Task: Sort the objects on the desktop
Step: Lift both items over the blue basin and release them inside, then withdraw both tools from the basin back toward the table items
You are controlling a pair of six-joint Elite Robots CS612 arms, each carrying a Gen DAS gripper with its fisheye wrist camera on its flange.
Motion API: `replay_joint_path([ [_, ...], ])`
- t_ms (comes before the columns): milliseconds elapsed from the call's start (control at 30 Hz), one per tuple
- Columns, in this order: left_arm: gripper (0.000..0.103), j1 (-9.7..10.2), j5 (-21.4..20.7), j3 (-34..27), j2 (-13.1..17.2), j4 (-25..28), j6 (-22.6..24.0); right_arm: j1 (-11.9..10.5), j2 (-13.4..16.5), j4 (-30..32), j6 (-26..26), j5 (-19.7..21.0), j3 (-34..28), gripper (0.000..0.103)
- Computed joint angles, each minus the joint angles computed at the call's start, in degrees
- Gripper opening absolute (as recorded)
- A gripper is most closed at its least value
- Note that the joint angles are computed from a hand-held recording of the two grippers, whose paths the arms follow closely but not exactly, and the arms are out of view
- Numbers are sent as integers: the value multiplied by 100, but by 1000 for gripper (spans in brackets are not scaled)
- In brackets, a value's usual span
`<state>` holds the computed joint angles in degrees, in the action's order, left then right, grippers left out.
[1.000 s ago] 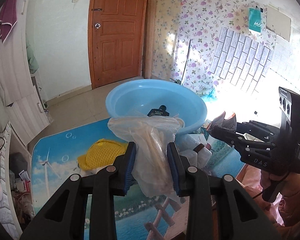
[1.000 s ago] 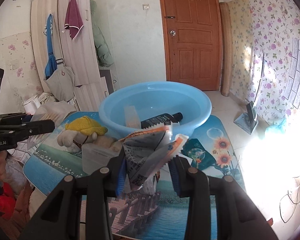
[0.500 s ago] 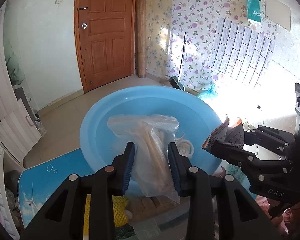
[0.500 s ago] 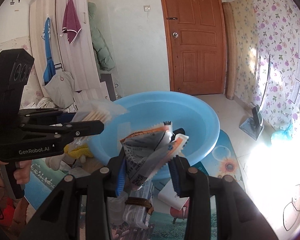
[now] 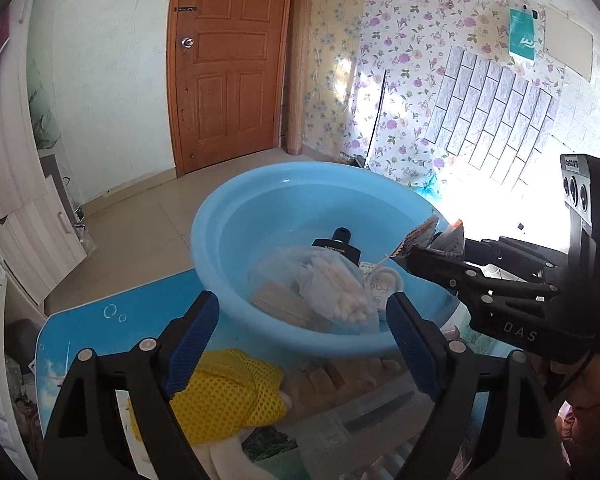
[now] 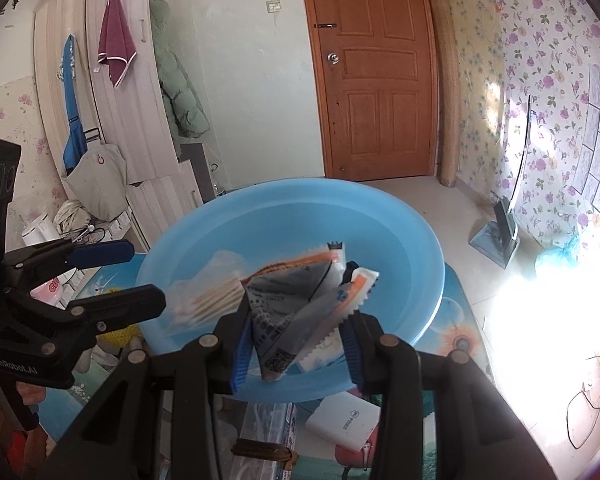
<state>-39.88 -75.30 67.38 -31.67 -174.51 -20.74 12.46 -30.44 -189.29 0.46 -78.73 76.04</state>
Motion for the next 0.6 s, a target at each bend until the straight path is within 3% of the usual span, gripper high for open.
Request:
replay_joint_path([
  [167, 97, -14, 45, 456, -202, -242, -115, 89, -29, 192, 49, -349, -12, 50],
  [267, 98, -38, 120, 743, -322, -356, -106, 133, -58, 261, 67, -489, 10, 63],
  [600, 99, -56, 322, 1398, -577, -664, -372, 236, -234, 105, 40, -805, 370, 64],
])
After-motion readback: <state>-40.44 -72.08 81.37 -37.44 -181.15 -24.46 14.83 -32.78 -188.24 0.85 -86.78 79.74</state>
